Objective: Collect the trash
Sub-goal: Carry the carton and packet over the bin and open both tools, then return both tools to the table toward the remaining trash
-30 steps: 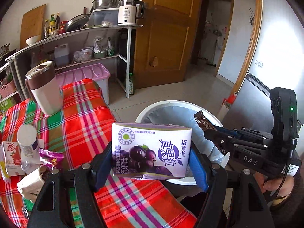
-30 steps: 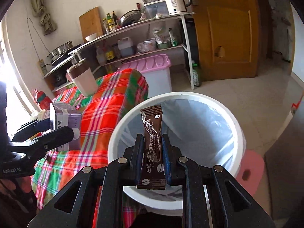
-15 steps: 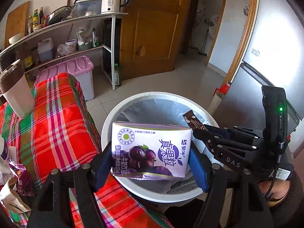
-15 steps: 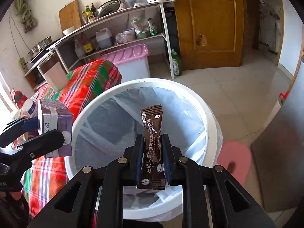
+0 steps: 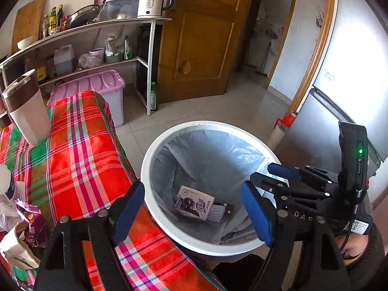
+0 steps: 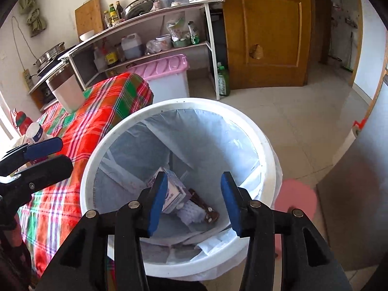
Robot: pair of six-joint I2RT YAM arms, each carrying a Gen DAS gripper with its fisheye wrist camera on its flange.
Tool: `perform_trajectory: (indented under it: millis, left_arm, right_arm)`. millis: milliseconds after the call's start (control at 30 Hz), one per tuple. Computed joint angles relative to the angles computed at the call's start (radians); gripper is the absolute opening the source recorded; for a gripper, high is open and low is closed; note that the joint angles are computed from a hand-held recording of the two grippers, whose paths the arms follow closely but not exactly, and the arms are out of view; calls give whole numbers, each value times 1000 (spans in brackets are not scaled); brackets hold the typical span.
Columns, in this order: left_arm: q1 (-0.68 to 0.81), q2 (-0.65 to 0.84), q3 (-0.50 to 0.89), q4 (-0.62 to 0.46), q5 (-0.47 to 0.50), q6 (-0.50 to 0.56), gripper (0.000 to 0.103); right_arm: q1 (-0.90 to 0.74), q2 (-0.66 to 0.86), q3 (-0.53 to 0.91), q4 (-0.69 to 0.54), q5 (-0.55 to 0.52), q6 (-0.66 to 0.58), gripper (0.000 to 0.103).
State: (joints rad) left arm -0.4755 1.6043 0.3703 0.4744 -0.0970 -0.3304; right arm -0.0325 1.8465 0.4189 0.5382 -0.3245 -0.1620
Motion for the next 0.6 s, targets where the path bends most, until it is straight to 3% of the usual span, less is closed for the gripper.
perform_trajectory:
  millis: [333,600]
  left_arm:
    - [95,-370,-206,-104,-12,12,83]
    - [279,-812,-336,-396,22,81,83]
  right_arm:
    - [91,-120,-94,28,3,63,47]
    - [280,-211,-170,86,44,152,47]
